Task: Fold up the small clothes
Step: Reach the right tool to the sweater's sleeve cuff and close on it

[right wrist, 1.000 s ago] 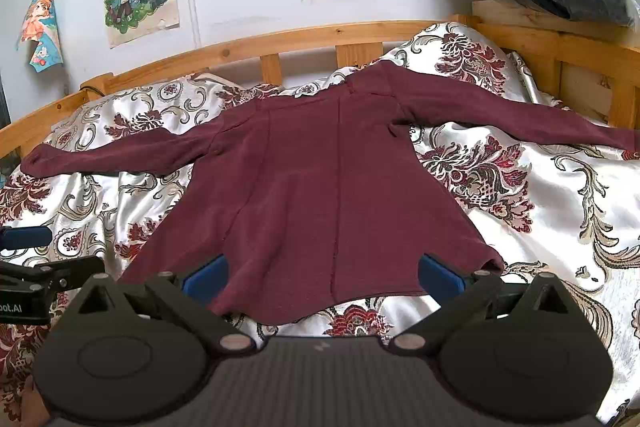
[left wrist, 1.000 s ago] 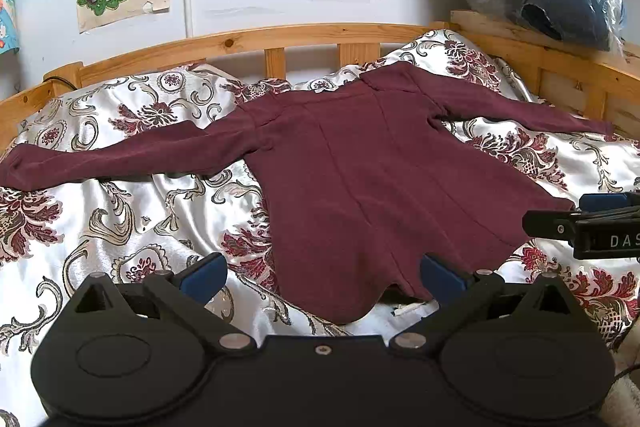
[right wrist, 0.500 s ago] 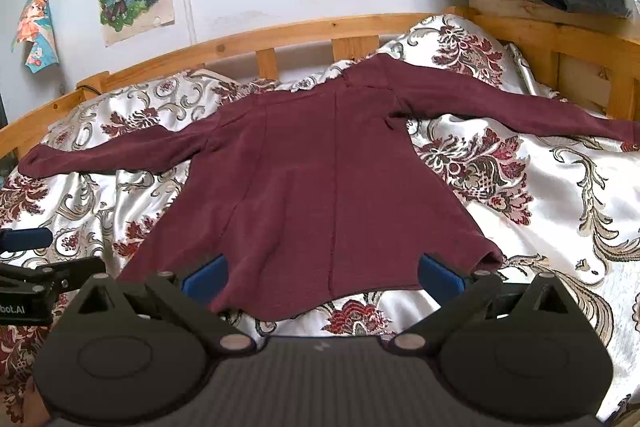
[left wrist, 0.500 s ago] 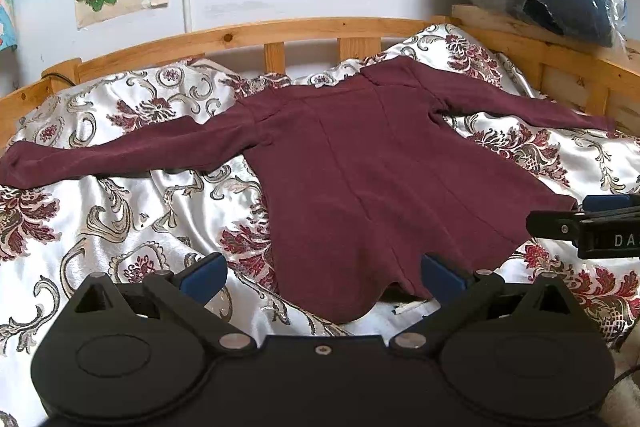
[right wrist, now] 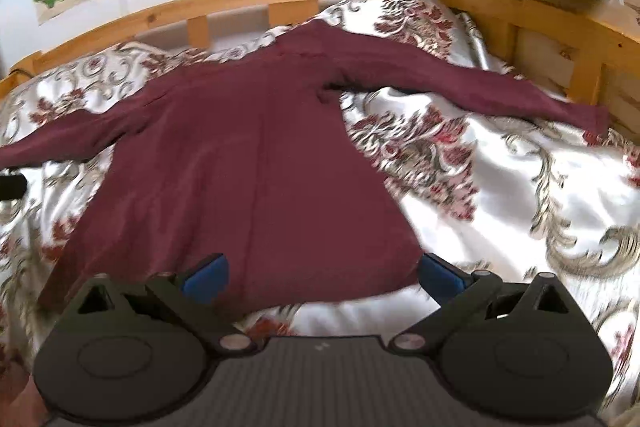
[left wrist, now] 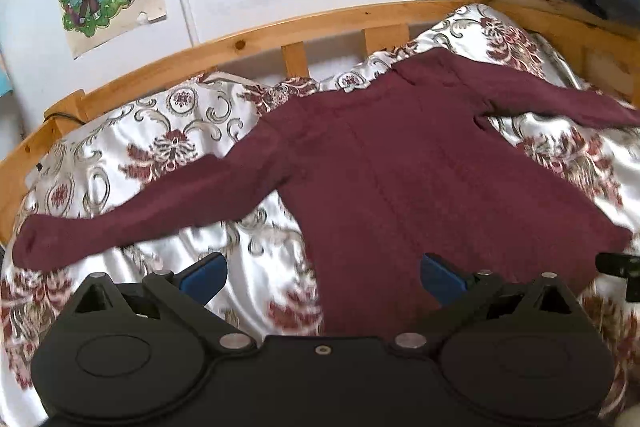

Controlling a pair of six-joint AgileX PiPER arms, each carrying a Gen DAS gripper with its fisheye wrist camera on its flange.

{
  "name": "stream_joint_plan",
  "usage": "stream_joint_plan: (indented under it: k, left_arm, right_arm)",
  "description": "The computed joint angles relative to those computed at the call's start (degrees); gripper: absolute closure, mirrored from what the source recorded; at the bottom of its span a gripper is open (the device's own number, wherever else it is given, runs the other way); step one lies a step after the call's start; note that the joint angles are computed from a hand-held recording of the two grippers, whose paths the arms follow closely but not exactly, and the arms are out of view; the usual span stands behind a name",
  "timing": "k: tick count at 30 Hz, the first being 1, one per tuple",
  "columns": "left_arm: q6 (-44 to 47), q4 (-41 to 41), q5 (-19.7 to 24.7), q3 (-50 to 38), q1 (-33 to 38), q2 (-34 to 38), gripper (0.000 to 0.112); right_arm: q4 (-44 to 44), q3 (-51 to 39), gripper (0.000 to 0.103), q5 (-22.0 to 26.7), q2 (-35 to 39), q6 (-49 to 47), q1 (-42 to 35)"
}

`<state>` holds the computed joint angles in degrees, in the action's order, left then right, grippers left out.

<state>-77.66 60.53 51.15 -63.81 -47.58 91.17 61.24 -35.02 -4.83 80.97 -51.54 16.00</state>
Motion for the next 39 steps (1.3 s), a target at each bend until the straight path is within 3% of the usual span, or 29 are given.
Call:
stream_joint_plan:
  k: [6, 9, 12, 14, 17, 21, 26, 35, 39]
  left_arm:
    - [5.79, -7.16, -1.35, -11.04, 3.51, 6.54, 0.010]
    - [3.03, -7.28, -3.69, -12.60, 3.84, 9.29, 0.010]
    - [-0.12, -6.41, -5.34, -13.37, 3.68, 12.14, 0.010]
    - [-0.67, -7.09, -5.91, -14.28, 3.68, 14.07, 0.010]
    - [-2.67, -7.39, -7.21, -14.50, 3.44, 15.51, 0.010]
    - [-4.07, -6.68, -8.17, -14.92, 2.37, 16.71, 0.010]
    - [-1.33, -5.98, -2.45, -20.88, 0.07, 20.58, 0.010]
    - [0.02, -8.39, -1.16, -23.69, -0.67, 21.67, 0.010]
    - [-1.25, -7.76, -1.75, -22.54, -0.72, 21.14, 0.010]
  right_arm:
    - [-11.72, -8.01, 0.000, 0.67, 5.36, 7.51, -6.76]
    - [-22.92, -12.18, 0.000, -2.52, 9.09, 17.23, -9.55]
    - [-37.50, -15.97, 0.000, -7.13, 13.55, 33.19, -13.32]
    - [-40.82, -18.38, 0.000, -9.93, 16.52, 38.25, -15.65]
    - [-34.25, -19.93, 0.000, -15.11, 19.82, 34.93, -17.61]
    - [-31.06, -20.27, 0.000, -17.25, 21.86, 35.57, -20.55]
    - [-19.26, -21.74, 0.000, -20.60, 23.91, 26.75, -21.25]
    - [-16.40, -26.37, 0.000, -16.21, 27.48, 28.35, -25.68]
    - [-9.59, -30.33, 0.000, -16.11, 30.40, 21.57, -25.88]
